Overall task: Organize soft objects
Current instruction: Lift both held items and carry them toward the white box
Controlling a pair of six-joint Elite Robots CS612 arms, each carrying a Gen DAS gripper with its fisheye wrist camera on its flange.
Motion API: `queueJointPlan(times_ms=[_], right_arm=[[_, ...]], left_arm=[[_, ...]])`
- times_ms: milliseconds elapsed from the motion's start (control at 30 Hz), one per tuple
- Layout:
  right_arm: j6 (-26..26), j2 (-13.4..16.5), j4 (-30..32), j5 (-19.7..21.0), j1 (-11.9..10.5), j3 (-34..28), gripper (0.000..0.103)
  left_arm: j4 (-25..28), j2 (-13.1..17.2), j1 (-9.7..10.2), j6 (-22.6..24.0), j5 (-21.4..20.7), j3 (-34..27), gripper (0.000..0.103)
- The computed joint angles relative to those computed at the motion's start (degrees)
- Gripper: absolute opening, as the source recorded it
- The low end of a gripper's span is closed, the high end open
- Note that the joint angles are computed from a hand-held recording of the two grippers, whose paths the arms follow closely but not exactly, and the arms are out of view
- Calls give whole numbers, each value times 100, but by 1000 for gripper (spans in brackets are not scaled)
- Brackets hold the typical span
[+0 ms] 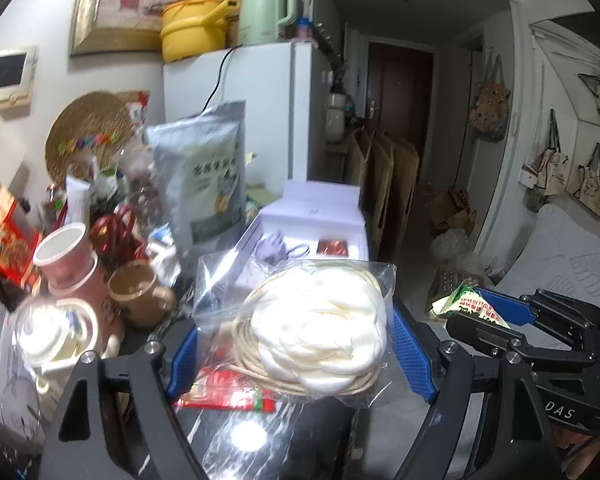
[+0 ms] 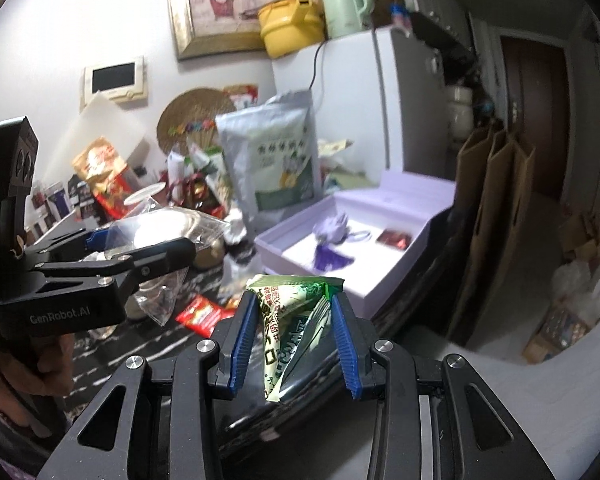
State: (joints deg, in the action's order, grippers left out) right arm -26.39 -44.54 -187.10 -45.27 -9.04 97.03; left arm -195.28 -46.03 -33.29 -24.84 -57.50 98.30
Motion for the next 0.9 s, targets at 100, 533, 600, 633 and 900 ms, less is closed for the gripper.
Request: queueJointPlan(times_ms=[100,533,600,633,900], right_arm=[[57,-16,-155,-29,-23,-64,37],[386,191,-355,-77,-39,-854,37],[447,252,-363,-100,-31,-998,37],[493,290,-379,-121,-24,-1083,37],[665,663,-80,-292,73,-1933,37]], left_arm=[[-33,24,5,205,-27,-160,82],[136,386,192,865,-340,-1208,82],[202,470,233,985,-373,-1420,82],[237,513,255,1043,-389,-1526,82],[618,880,458,1335,-504,-2357,82]])
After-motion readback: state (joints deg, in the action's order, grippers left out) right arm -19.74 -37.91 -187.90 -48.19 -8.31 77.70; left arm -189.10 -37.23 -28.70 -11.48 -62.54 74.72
